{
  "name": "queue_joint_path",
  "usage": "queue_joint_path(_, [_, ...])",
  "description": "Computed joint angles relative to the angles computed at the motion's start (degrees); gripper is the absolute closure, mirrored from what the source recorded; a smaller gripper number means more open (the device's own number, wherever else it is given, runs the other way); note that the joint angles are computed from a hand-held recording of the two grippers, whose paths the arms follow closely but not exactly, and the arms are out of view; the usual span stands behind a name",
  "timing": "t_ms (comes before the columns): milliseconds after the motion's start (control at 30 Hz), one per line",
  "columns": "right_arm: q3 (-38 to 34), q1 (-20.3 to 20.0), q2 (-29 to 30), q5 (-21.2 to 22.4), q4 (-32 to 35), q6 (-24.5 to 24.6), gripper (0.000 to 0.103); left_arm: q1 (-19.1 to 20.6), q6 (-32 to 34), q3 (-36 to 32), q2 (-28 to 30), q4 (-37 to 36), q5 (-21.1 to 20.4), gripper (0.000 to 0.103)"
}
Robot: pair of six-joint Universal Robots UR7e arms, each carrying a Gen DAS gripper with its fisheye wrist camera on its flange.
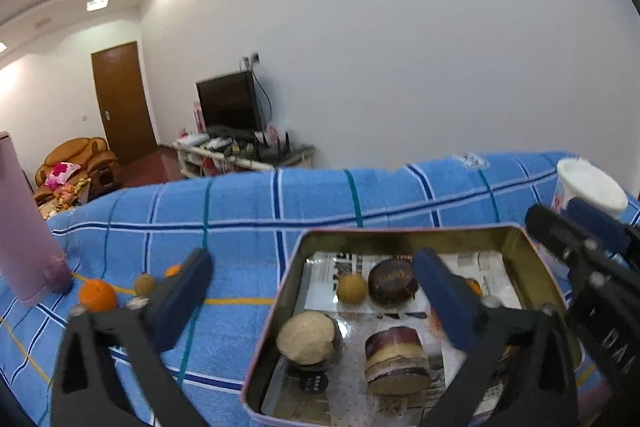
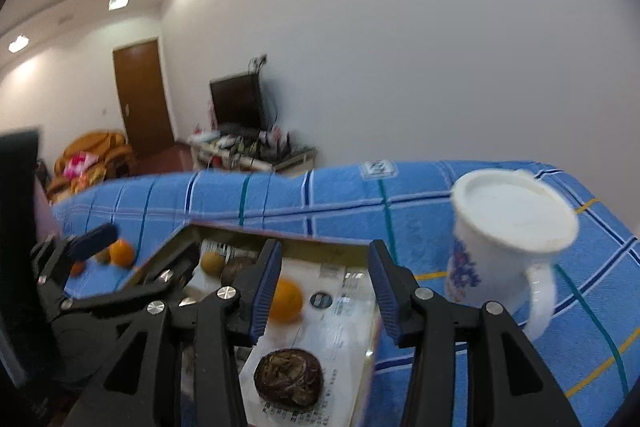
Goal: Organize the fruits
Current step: 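Open both grippers to drop the fruits into the tin box, then withdraw both grippers from the tin box toward the remaining fruit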
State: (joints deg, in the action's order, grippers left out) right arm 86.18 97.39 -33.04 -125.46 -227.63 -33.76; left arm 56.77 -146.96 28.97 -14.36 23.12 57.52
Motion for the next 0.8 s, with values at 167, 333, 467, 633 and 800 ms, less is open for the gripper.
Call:
queue_joint_path(167, [-1.2, 0.7, 2.2, 1.5, -10.4, -6.2, 0.037, -0.3, 1.3, 6.5, -3.2, -5.4, -0.6, 0.0])
queue_joint_path(333, [-1.9, 1.2, 4.1, 5.8, -23.4, -11.3, 0.03, -0.4, 5.4, 18.1, -9.1, -19.0, -1.2, 0.0])
queue_joint_path(467, [-1.0, 0.8, 4.9, 10.8, -30.3, -12.1, 0.015, -0.5, 10.8, 26.1, -12.9, -31.5, -1.2, 0.0])
queue_joint_path(633, [-1.4, 1.3, 5.2, 10.1, -28.9, -14.1, 0.015, -0.3, 11.7, 28.1, -14.0, -34.2, -2.4, 0.0])
queue_joint_path(800, [-2.1, 2.2, 6.8, 11.5, -34.3, -18.5, 0.015, -0.1, 7.4, 24.4, -12.8, -27.4, -5.2, 0.0])
